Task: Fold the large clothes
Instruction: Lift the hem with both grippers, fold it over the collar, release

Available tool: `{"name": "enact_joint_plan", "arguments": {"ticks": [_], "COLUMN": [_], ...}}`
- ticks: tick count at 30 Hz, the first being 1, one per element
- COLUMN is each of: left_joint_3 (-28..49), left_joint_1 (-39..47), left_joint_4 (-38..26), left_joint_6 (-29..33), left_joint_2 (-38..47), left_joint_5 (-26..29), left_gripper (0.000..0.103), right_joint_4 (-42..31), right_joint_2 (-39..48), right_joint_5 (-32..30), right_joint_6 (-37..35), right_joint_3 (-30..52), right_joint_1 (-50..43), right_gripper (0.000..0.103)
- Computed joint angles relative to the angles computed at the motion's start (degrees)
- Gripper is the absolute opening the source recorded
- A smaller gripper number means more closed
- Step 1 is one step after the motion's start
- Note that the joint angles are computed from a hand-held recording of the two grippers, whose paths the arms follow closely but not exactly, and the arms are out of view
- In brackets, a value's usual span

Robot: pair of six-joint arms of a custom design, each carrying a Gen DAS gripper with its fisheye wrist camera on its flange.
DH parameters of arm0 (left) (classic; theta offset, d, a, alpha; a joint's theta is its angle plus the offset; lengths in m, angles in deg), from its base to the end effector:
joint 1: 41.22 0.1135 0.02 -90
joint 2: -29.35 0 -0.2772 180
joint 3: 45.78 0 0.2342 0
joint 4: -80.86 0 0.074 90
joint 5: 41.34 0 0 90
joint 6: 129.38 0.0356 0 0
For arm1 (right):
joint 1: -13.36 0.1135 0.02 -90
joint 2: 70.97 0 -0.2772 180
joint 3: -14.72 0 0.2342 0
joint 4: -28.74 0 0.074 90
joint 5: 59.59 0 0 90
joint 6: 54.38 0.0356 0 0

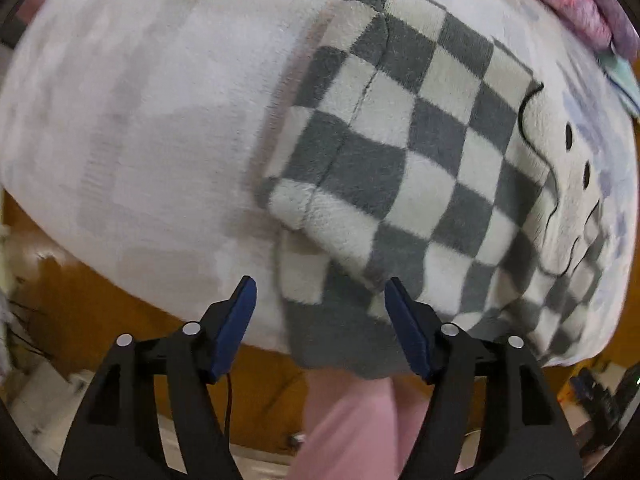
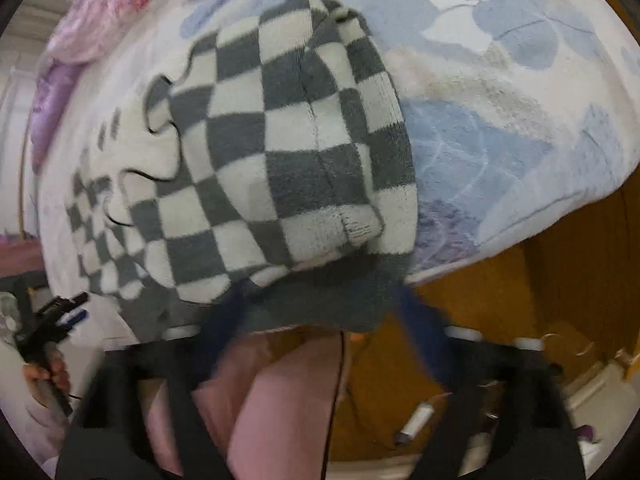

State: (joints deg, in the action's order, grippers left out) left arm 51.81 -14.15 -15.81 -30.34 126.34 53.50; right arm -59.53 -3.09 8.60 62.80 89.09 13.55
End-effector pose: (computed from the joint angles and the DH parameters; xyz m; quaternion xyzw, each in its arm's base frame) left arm 0.2474 0.1231 0.2822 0.1585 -0.9850 0.0565 0.0372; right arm 0.1636 0.0138 0.2908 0.2154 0.9555 0.2000 0.0237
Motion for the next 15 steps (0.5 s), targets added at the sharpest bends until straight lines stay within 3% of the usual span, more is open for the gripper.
{"name": "enact_joint_plan", "arguments": {"ticks": [3, 5, 6, 7, 8, 10, 12, 15], "left_joint_3": [-0.3, 0.2, 0.1, 0.6, 0.6, 1.5, 3.9, 6.2], "left_joint_1": [0.2, 1.2, 1.6, 1.4, 1.3, 1.8, 2.0, 3.1], "left_joint_4": [3.9, 6.0, 7.6, 8.1, 9.0, 8.4, 5.1, 0.1], "left_joint_6": [-4.7, -7.2, -8.8, -9.9, -11.0, -10.8, -8.1, -3.0], "left_joint_2": [3.4, 6.5, 8.4, 10.6, 11.9, 13.1, 12.0, 5.5], "left_joint_5": [1.0, 4.4, 6.5, 7.0, 7.1, 7.9, 6.9, 4.5], "left_gripper": [0.081, 0.077, 0.049, 0.038, 0.034, 0.017, 0.014, 0.014], "right_joint_4": [5.5, 11.3, 16.1, 22.2, 25.9, 27.8, 25.2, 14.4], "right_joint_2": [0.7, 1.5, 1.7, 0.9, 2.1, 4.8, 4.1, 1.1], "right_joint_5": [-3.2, -4.5, -3.3, -2.4, -1.3, -1.2, -0.8, 1.8], "right_joint_6": [6.4, 11.1, 15.0, 18.4, 21.2, 24.9, 25.0, 17.7], "right_joint_3": [-4.5, -8.9, -11.4, -14.3, -15.7, -16.0, -13.4, -5.1], "right_joint_1": [-2.5, -3.3, -3.0, -2.7, -2.2, -2.2, -2.2, -1.8], "right_gripper": [0.085, 0.085, 0.083, 0.076, 0.055, 0.031, 0.022, 0.021]}}
